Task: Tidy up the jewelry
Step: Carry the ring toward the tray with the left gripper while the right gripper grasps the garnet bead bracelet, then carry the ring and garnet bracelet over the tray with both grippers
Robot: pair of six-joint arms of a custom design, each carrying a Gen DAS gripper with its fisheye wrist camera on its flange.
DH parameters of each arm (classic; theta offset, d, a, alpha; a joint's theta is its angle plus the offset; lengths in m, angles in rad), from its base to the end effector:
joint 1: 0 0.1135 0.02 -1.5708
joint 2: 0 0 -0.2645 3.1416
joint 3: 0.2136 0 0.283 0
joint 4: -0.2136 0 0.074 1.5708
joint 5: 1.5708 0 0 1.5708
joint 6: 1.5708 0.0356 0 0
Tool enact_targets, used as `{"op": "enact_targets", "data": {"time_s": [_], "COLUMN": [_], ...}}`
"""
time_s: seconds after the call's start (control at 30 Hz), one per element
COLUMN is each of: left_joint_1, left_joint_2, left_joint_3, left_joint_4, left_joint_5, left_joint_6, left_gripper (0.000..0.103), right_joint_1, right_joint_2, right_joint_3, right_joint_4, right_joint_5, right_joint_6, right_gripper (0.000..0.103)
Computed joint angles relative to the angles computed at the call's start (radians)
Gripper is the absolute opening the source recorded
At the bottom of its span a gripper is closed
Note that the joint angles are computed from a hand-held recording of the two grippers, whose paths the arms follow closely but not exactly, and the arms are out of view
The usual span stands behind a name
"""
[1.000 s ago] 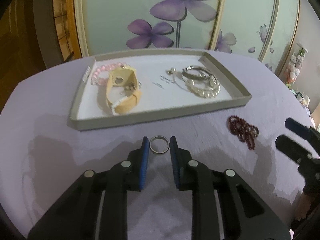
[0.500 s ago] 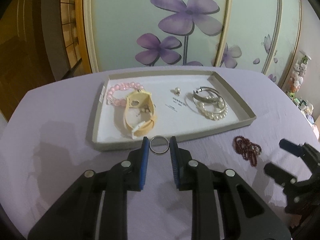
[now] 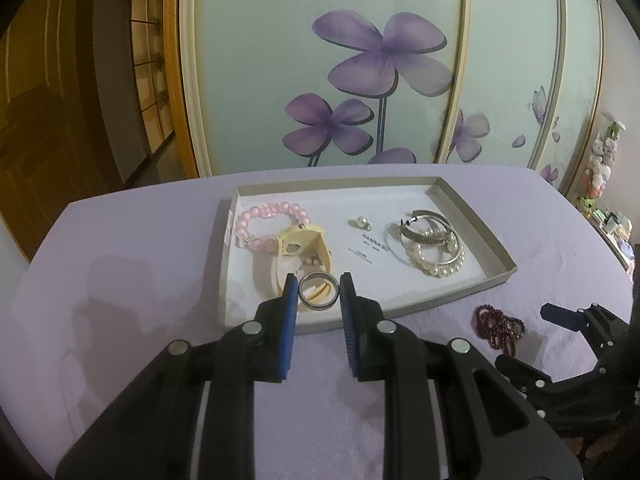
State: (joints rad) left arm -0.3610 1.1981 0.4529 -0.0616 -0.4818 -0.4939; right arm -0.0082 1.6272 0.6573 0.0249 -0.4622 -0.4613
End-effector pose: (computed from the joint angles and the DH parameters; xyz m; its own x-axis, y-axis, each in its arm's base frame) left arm 0.2310 -0.0696 0.1402 -0.6010 -0.2221 -0.7678 -0.3087 0.9506 -0.0334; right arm 0.3029 0.0134 0.0976 -0.6128 -0.3934 -0.6854 -0.5880 0.8064 0.0629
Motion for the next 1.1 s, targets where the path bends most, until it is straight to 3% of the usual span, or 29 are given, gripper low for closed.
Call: {"op": "enact_targets", "data": {"time_s": [0.6,0.7,0.83,0.97,1.1], "left_joint_1": [0.041,0.043,0.053,0.052,0.057], "left_joint_2": [-0.013,-0.012,-0.009,-0.013,-0.024], "left_joint_3": [0.003,0.004,0.013,0.011,0.012], "left_joint_4": [0.019,0.021,0.019,0.019,0.016], "left_joint_5": [0.019,0.02,0.029,0.027,0.023], "left_joint_6": [0.032,0.033,0.036,0.039,0.044], "left_gripper": [0.021,0.021,0.021,0.021,0.021], "right_joint_1": [0.07,0.073,0.067,0.069,0.033], "right_joint_2": [0.092,0.112,0.103,0.075,0.012], "right_joint_3": [0.082,0.105,0.105,0.079,0.046], "right_joint_4": [-0.024,-0.039,-0.042,-0.038,-0.049], "right_joint_5": [0.094,0.095,0.076,0.082,0.002], "right_joint_6": [0.0,0.004,-0.003,-0.019,-0.028], "right_gripper": [0.094,0.075,0.017,0.012,0.009]}}
